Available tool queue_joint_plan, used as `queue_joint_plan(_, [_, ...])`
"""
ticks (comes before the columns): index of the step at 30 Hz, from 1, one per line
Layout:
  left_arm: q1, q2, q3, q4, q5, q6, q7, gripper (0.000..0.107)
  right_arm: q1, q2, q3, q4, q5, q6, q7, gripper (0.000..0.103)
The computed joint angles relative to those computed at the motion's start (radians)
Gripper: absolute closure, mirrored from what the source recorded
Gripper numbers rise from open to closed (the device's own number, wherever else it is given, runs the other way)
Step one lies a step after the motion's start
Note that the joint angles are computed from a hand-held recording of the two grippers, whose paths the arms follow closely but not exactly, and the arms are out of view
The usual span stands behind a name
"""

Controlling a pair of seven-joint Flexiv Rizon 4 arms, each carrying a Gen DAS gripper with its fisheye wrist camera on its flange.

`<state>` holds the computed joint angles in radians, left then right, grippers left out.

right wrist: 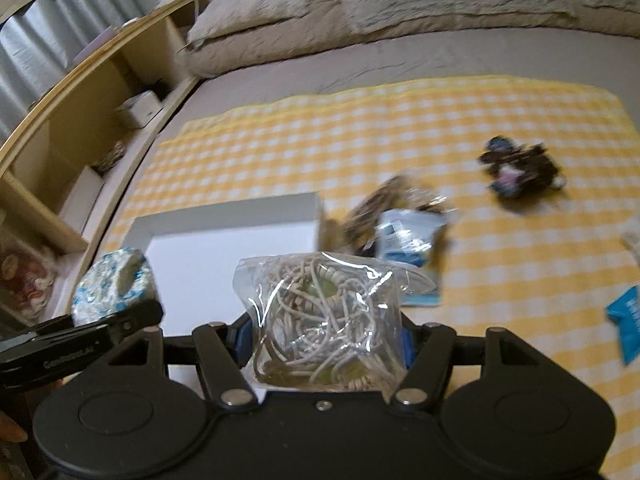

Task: Organize soft objects
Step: 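Carry the floral pouch and cable bag into the white box with both tools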

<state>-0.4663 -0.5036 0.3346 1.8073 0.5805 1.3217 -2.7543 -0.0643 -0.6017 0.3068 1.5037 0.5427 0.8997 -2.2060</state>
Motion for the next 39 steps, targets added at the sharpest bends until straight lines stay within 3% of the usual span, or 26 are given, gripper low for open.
queue_joint_plan(9, [0.092, 0.031, -0.063, 0.123, -0.101, 0.048, 0.118, 0.043, 0.045, 0.027, 0.006, 0.049, -0.003, -0.096, 0.05, 0.036])
queue_joint_plan(16, [0.117, 0.04, -0.056, 0.204, -0.182, 0.106, 0.179, 0.043, 0.08, 0.026, 0.0, 0.057, 0.0, -0.129, 0.071, 0.034])
queue_joint_plan(19, [0.138, 0.033, -0.079, 0.227, -0.238, 0.128, 0.24, 0.043, 0.094, 0.02, -0.006, 0.06, -0.005, -0.128, 0.097, 0.028])
queue_joint_plan(21, [0.144, 0.025, -0.091, 0.232, -0.271, 0.13, 0.285, 0.043, 0.102, 0.014, -0.012, 0.054, -0.019, -0.145, 0.121, 0.015])
queue_joint_plan(26, [0.16, 0.003, -0.121, 0.24, -0.355, 0.143, 0.384, 0.043, 0.098, 0.02, -0.01, 0.062, -0.033, -0.139, 0.108, 0.014])
queue_joint_plan(28, [0.174, -0.005, -0.145, 0.244, -0.39, 0.15, 0.429, 0.041, 0.093, 0.019, -0.012, 0.056, -0.033, -0.155, 0.114, 0.016])
queue_joint_plan(31, [0.175, -0.016, -0.162, 0.246, -0.434, 0.154, 0.482, 0.026, 0.09, 0.023, -0.014, 0.058, -0.039, -0.149, 0.097, 0.025])
queue_joint_plan(33, [0.159, -0.02, -0.15, 0.245, -0.455, 0.151, 0.505, 0.02, 0.088, 0.026, -0.013, 0.06, -0.039, -0.144, 0.086, 0.035])
queue_joint_plan(39, [0.095, -0.014, -0.078, 0.261, -0.489, 0.189, 0.503, 0.022, 0.096, 0.035, -0.015, 0.08, -0.04, -0.084, 0.059, 0.069])
